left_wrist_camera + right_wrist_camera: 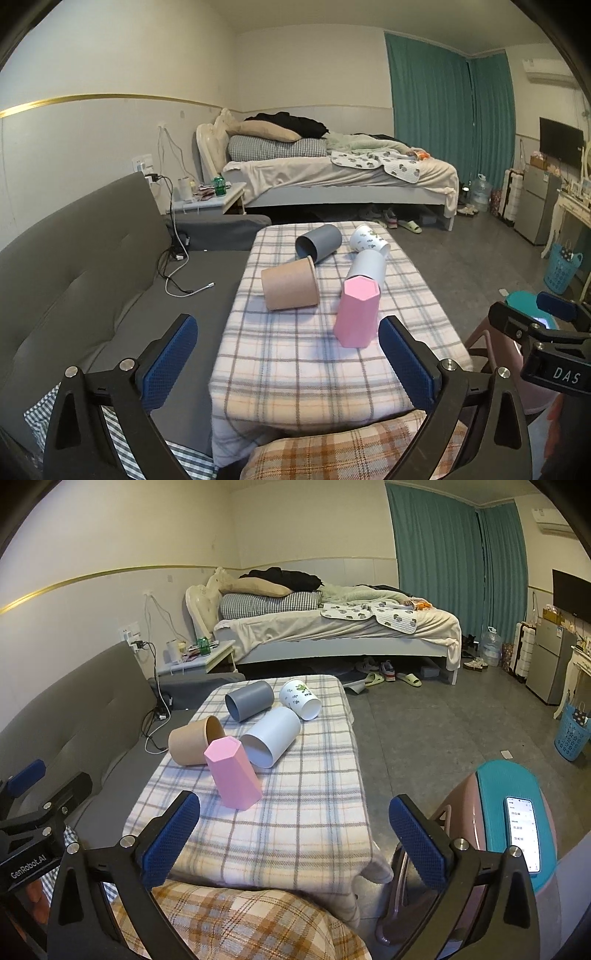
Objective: Flip cup upside down
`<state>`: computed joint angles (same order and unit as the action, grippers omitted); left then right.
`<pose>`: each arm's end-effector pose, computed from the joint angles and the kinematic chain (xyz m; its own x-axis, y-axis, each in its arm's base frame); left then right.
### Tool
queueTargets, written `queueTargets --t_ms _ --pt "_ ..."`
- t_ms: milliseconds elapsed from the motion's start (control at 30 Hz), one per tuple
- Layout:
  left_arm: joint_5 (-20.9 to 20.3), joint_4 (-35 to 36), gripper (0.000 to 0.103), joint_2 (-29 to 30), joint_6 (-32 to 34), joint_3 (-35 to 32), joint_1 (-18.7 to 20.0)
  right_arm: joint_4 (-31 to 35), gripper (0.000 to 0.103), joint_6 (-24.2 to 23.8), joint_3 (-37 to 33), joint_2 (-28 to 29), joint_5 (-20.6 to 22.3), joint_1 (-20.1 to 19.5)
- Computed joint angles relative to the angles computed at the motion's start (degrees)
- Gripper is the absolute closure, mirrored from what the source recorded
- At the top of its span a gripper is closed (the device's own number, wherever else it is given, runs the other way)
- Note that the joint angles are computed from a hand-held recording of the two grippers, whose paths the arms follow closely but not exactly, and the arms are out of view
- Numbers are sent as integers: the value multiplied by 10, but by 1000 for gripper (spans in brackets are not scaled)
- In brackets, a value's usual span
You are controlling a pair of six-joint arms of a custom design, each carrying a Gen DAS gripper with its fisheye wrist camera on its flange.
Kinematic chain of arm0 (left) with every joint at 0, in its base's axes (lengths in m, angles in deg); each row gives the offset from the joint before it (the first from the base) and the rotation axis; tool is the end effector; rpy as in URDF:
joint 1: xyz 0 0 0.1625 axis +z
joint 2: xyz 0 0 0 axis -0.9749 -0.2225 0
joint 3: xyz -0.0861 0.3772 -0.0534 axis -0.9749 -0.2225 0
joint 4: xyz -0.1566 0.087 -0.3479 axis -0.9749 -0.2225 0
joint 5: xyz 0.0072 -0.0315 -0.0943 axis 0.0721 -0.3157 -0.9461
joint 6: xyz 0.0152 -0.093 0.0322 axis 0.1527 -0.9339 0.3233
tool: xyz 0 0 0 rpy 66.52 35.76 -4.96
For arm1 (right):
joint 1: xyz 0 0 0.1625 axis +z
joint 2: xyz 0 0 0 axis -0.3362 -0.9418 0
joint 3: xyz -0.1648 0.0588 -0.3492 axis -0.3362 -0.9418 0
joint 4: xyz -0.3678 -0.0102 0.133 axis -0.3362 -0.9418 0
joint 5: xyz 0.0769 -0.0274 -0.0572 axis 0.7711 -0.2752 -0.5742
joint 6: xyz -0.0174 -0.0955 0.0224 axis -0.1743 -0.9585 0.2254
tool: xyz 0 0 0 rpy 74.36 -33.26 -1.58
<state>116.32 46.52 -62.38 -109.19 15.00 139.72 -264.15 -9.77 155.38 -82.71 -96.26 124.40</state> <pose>-0.0719 -0.6158 0.2230 -0.6247 -0.2869 -0.7263 0.5502 0.4982 -0.6701 0.2792 -0.6847 0.0128 -0.7548 -0.3006 0.5831 -0.6264 0.5944 -0.5043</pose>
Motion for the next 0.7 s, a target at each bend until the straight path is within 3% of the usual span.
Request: queueTargets --t_ms 700 --pt "-8 29 1 0 -40 -7 5 1 0 -13 -6 7 -13 4"
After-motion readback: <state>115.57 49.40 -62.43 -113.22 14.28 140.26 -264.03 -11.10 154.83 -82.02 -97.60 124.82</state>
